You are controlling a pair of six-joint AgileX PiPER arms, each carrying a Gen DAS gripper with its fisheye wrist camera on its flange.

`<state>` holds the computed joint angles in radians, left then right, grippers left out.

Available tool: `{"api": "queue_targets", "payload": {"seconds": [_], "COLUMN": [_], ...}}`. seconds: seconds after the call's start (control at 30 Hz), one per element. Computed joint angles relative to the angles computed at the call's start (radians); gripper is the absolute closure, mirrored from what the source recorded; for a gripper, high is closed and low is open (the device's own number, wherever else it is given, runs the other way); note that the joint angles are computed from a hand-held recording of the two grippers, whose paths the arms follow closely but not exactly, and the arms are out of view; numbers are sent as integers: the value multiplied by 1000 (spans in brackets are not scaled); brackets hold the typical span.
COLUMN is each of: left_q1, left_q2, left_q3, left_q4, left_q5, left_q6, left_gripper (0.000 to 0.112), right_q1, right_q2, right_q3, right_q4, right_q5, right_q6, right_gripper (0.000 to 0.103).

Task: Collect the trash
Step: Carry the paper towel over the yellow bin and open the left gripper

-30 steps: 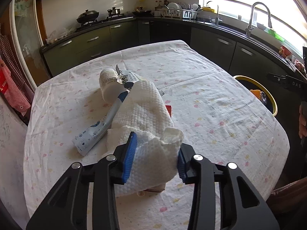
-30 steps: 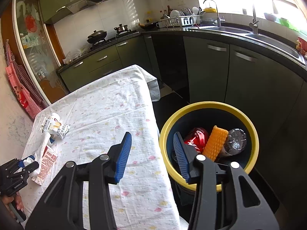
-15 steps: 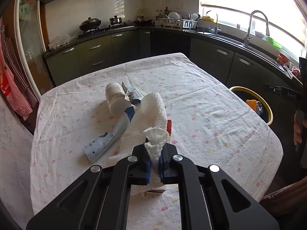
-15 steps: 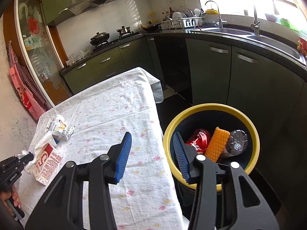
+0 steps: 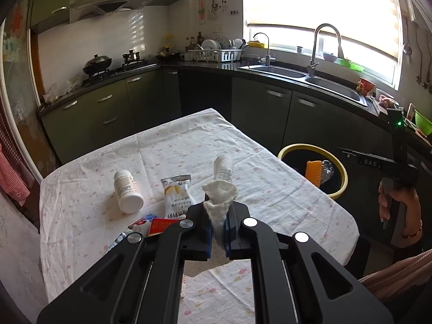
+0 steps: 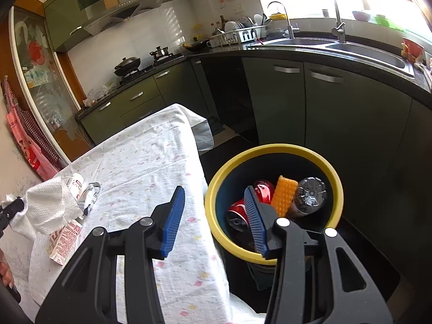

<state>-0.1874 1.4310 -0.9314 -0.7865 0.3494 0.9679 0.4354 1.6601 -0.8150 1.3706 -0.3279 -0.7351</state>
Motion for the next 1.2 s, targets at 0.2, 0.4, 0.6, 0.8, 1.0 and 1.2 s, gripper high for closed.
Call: {"api": "queue_targets", "payload": {"seconds": [0.2,0.4,0.6,0.8,1.0,1.2], "left_q1": [-64,-150,-263,-377,-481,-552], "left_q2": [-7,8,128,377,686,1008], "left_q3": [-90,-188,-324,-575,-943,-1387], "left_q4": [115,293,395,441,518,596], "left_q5": [28,43,84,159,291,474], "left_q6": [-139,-314,-416,-479,-583,-714], "left_gripper": [105,105,105,105,105,88], "right_q1": [-38,-94,-157,-249,-343,-417], "right_q2": [-24,-32,-60,-92,-98,-93], "right_q3": [53,102,168,235,275,307], "right_q4": [-134,-334,-499,-647,-857,-1036], "right_q5": [13,35,25,24,27,18], "right_q6": [144,349,526,674,863,1026], "right_gripper": [59,59,59,59,59,55]}}
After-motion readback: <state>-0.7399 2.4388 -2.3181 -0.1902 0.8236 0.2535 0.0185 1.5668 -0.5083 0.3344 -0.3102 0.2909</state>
